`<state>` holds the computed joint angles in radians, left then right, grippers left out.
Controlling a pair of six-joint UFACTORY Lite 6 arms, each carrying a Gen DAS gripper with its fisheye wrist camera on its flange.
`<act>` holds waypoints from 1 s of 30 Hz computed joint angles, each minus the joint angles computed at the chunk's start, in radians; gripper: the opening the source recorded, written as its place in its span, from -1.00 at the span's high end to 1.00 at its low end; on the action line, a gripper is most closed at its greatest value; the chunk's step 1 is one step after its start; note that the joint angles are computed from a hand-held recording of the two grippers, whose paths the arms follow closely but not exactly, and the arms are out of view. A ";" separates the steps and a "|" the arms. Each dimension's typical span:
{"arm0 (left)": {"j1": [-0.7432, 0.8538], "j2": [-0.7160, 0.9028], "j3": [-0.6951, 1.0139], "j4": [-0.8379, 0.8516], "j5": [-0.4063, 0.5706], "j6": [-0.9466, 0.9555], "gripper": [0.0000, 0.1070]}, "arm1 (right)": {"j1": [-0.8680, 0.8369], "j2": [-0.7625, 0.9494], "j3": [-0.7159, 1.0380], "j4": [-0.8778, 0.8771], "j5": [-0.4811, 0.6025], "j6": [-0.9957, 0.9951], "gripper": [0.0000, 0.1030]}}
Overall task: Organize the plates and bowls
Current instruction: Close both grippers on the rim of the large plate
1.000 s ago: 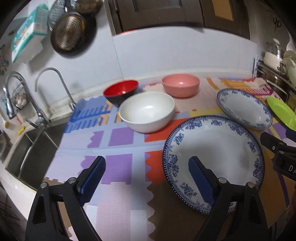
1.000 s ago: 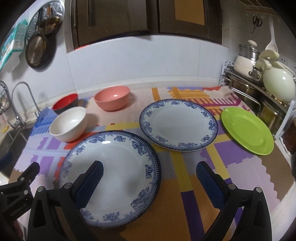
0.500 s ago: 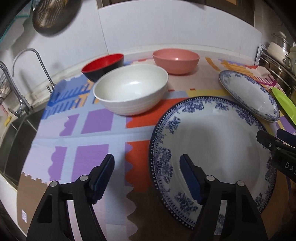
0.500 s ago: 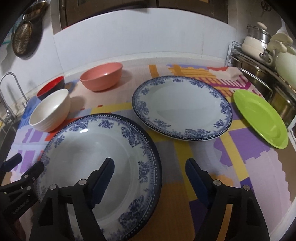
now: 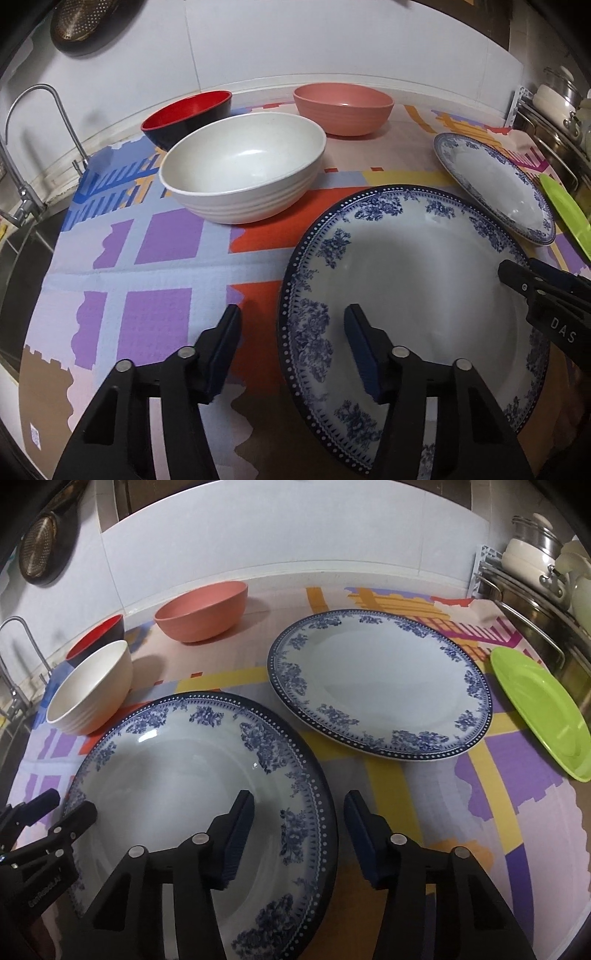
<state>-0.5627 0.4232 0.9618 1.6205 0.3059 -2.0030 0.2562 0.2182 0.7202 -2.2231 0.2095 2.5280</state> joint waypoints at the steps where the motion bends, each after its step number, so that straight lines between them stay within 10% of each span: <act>1: 0.004 -0.001 0.002 0.007 -0.015 -0.001 0.13 | 0.001 0.003 0.002 0.008 0.002 -0.010 0.09; 14: 0.011 -0.015 0.002 -0.076 -0.042 0.073 0.34 | -0.011 0.001 0.022 0.086 -0.043 -0.101 0.26; 30: 0.001 -0.271 -0.227 0.056 0.015 -0.026 0.35 | 0.135 -0.192 -0.086 0.669 0.046 -0.598 0.32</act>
